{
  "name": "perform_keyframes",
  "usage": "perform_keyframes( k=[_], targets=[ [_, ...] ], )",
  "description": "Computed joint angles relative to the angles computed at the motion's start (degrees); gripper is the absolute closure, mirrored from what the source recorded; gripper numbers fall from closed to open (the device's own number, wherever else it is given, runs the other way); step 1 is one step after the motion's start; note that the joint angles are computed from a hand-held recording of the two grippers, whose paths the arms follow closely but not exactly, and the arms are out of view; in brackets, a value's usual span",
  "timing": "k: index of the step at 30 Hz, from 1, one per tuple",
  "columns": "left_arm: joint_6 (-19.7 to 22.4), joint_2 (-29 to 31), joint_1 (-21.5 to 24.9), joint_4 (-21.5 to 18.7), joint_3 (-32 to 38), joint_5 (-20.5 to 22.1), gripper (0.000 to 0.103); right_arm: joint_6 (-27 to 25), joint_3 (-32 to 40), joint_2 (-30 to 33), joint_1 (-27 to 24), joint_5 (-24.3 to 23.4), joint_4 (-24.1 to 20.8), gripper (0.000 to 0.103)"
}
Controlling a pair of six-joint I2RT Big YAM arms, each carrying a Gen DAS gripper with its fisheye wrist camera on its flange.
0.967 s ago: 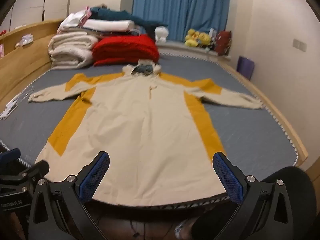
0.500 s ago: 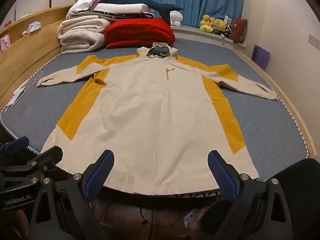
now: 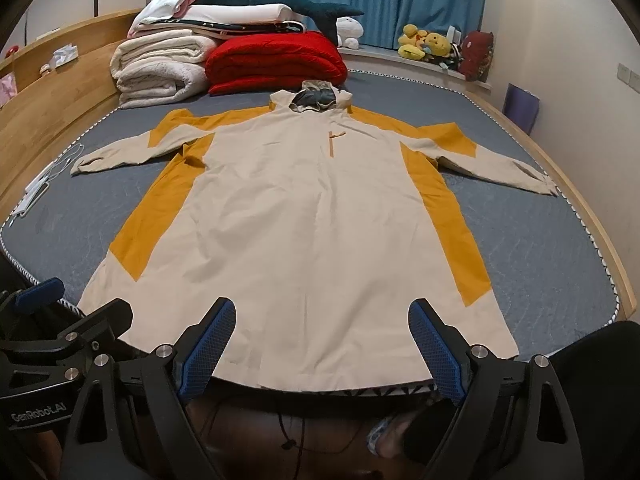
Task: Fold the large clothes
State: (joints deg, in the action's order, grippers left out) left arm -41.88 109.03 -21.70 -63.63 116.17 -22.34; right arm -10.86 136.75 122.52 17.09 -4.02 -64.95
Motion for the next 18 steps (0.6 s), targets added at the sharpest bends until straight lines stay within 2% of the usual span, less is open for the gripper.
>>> perform_keyframes(
  k=[18],
  targets=[
    [0.19, 0.13, -0.27, -0.35, 0.77, -1.25, 0.001, -0.62, 0.43, 0.34, 0.23, 0.62, 0.1, 0.015]
  ],
)
